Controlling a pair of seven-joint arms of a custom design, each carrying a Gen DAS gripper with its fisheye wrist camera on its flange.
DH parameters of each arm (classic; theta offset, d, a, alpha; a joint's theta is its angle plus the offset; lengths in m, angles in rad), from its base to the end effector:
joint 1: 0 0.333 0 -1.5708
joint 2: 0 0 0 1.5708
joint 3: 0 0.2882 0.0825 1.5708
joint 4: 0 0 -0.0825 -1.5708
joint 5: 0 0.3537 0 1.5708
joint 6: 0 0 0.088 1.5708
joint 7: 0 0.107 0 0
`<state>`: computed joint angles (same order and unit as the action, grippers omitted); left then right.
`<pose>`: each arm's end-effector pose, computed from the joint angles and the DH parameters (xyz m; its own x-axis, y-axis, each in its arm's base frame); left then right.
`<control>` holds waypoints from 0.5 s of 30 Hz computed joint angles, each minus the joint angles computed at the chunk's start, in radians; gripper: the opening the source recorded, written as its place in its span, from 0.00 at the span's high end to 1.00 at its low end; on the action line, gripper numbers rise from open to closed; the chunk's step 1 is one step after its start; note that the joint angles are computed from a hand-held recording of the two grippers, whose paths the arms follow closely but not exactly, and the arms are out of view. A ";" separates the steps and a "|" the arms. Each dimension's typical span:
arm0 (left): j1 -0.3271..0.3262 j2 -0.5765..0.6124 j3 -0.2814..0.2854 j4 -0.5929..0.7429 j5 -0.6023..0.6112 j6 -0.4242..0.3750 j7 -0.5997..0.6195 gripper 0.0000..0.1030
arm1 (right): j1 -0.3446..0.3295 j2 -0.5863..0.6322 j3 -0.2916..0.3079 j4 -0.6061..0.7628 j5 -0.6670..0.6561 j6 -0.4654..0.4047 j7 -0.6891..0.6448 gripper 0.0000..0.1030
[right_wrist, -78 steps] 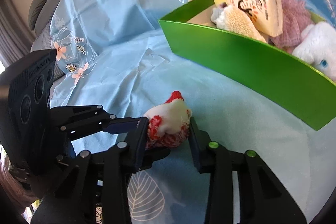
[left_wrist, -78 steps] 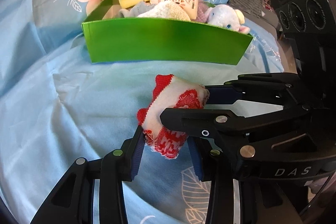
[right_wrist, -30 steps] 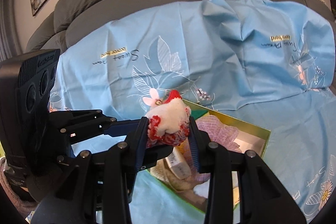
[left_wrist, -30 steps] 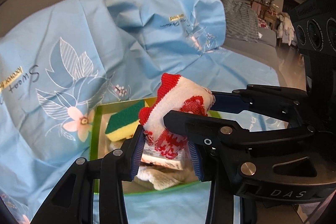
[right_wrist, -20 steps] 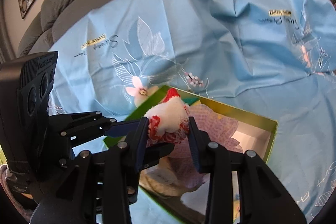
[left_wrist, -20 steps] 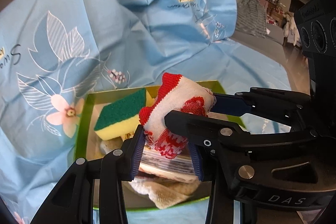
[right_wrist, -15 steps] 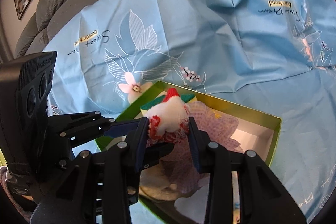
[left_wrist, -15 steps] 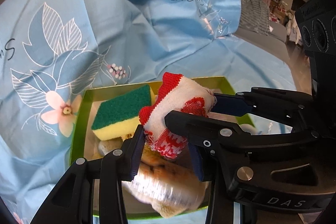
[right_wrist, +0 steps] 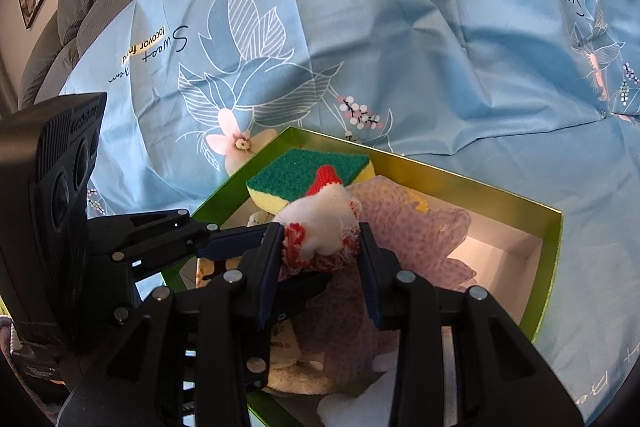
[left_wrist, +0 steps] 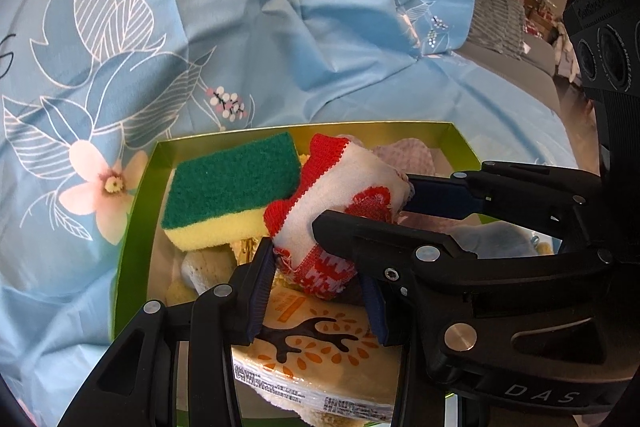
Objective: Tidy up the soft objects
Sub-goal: 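Lower the candy into the box and open the left gripper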
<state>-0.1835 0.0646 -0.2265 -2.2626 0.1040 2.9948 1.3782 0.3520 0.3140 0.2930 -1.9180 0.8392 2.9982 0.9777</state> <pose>0.5018 -0.2248 0.4037 -0.3232 -0.9445 0.0582 -0.7546 0.2201 -0.6182 0.5351 0.3177 0.3974 0.4855 -0.8093 -0.3306 -0.7226 -0.1586 -0.6728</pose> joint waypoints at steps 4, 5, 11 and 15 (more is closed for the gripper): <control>0.000 0.001 0.002 -0.003 0.004 -0.008 -0.011 0.60 | 0.010 0.003 -0.013 0.001 -0.028 -0.005 0.021 0.65; 0.000 0.005 0.002 0.001 0.005 -0.009 -0.012 0.60 | 0.011 0.005 -0.014 0.002 -0.033 -0.006 0.027 0.65; 0.003 0.003 -0.001 -0.001 -0.007 -0.019 -0.007 0.60 | 0.013 0.010 -0.019 0.006 -0.056 -0.020 0.054 0.65; 0.002 0.008 0.000 0.005 -0.004 -0.024 -0.008 0.60 | 0.011 0.009 -0.018 0.006 -0.064 -0.022 0.063 0.65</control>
